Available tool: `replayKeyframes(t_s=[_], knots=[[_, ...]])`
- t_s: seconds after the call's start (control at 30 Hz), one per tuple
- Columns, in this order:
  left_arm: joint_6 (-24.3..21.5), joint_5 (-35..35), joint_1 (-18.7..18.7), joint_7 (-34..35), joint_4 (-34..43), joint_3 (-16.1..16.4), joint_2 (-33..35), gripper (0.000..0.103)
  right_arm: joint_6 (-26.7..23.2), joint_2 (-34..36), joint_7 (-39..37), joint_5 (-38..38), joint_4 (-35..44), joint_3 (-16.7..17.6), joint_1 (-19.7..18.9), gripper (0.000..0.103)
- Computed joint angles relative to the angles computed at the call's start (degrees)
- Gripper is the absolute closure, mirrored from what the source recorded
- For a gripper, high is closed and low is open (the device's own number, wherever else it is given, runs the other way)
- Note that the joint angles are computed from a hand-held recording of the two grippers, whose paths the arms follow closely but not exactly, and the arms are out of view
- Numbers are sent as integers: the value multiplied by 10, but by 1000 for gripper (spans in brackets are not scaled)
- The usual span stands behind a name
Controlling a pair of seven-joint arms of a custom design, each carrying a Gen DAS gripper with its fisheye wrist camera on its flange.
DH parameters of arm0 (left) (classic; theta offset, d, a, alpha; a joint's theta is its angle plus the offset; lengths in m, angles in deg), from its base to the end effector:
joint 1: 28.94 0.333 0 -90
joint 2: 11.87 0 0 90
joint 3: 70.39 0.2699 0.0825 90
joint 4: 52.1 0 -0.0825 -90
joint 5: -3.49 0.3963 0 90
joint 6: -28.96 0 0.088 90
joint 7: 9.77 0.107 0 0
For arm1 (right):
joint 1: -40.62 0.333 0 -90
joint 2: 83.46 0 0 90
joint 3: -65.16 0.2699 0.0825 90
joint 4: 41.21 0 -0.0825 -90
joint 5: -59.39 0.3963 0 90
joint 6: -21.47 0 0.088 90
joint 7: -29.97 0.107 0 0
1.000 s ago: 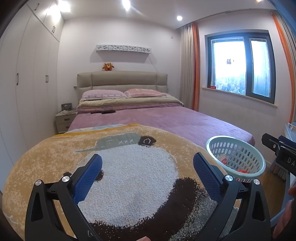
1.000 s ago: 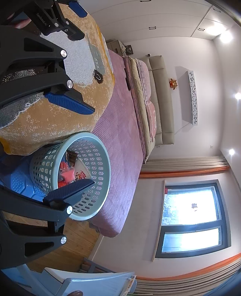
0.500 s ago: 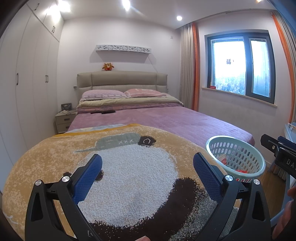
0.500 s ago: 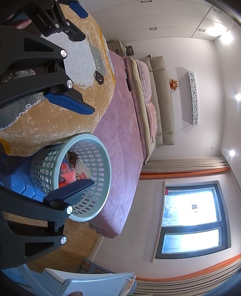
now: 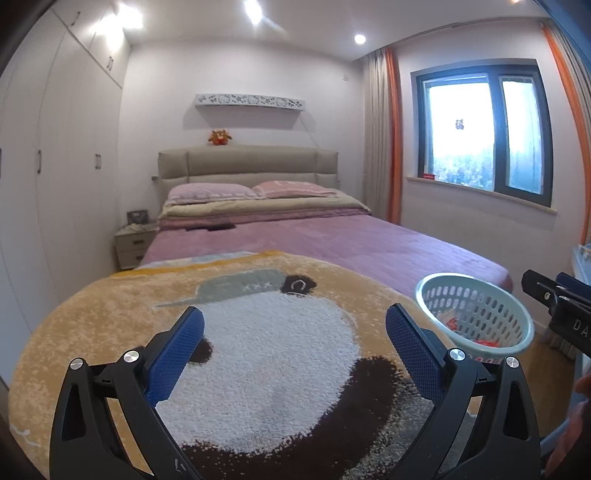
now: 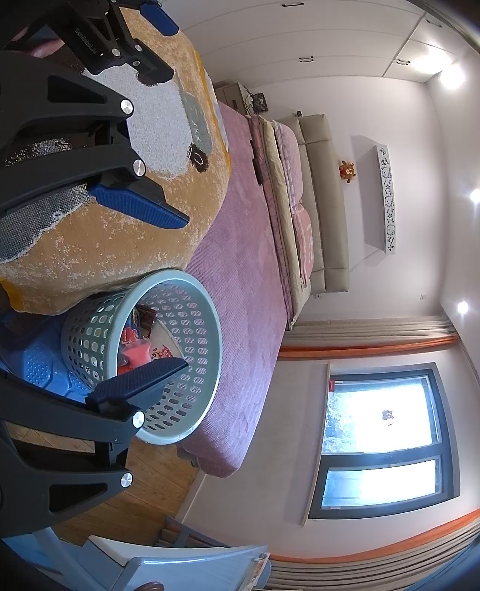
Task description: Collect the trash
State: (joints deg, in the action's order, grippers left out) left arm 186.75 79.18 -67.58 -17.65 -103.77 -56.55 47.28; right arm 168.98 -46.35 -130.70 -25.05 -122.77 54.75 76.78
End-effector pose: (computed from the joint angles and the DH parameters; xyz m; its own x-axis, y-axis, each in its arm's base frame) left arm 0.6660 -0.4471 0.3021 -0.0534 -0.9981 0.0292 -0.3228 -0.0104 -0.9464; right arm 0.6450 0.3578 0.3203 -0.2063 -0.9779 -0.0351 -0.3690 0.1109 -0.9228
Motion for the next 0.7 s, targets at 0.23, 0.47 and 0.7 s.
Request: replayKeyframes(t_s=[0.23,0.47,0.7], knots=[[22,-7,8,-15,-35,-4,-26,7,-7,-12,-15,-3,-2,4,5,35],[0,63,-2,-96,-171,-5,-132,7,9,10,-51,5,42,11,10,35],[-124,35,25,-64,-289,-53,-225,7,55,106,-176,101,187,18,7,34]])
